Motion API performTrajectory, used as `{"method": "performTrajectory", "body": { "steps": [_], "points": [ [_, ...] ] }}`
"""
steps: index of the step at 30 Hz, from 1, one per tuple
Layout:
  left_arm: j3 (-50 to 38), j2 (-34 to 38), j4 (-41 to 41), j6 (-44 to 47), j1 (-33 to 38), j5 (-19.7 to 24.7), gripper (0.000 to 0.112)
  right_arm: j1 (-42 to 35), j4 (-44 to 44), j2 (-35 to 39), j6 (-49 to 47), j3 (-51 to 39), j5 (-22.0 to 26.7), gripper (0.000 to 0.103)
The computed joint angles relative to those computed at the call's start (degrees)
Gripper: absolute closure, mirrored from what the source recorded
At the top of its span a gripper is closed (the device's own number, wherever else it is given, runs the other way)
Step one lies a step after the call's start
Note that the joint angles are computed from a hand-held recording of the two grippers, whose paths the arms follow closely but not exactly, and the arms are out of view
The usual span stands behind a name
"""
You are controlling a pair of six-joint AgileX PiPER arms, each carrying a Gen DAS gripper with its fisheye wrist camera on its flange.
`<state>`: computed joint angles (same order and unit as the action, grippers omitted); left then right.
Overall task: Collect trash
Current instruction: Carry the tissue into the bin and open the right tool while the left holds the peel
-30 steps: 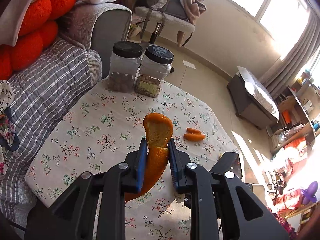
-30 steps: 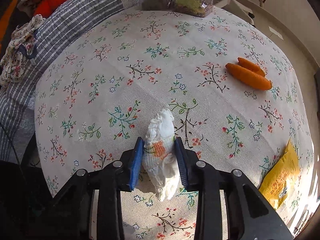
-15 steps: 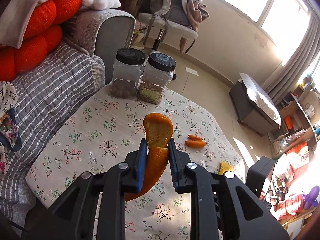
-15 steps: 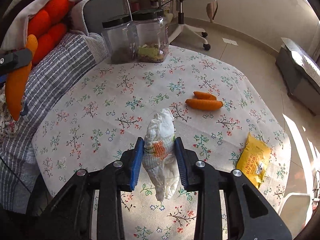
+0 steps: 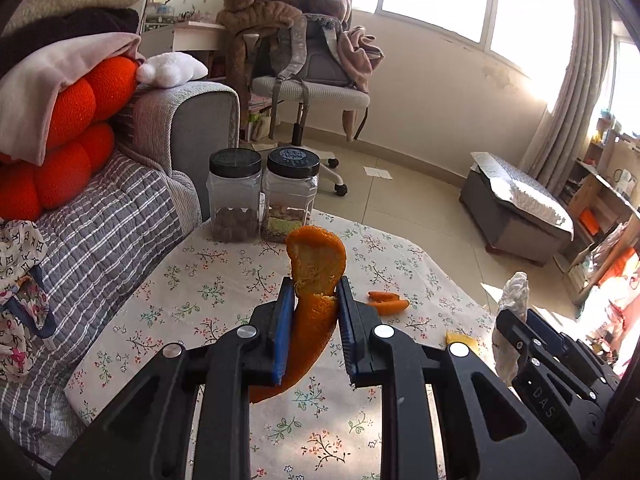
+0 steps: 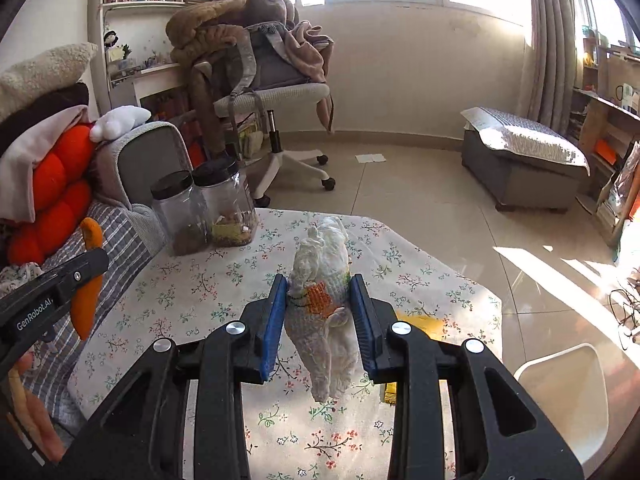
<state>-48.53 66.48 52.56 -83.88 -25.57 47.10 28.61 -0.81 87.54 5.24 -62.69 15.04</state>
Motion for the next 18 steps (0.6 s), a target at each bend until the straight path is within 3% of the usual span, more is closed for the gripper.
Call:
{"method": "performTrajectory", "body": {
  "steps": [5,18],
  "points": [
    [-1.48,2.94,5.07,-4.61,-4.88,2.61,0.09,-2.64,-4.03,-1.94,2.37,2.25,-2.19,0.072],
    [-9.38,14.24,9.92,-10.23,-13.15,2.33,0.089,-15.08,16.29,-5.69,-20.59,4.02,-1.73,0.072]
  ]
}}
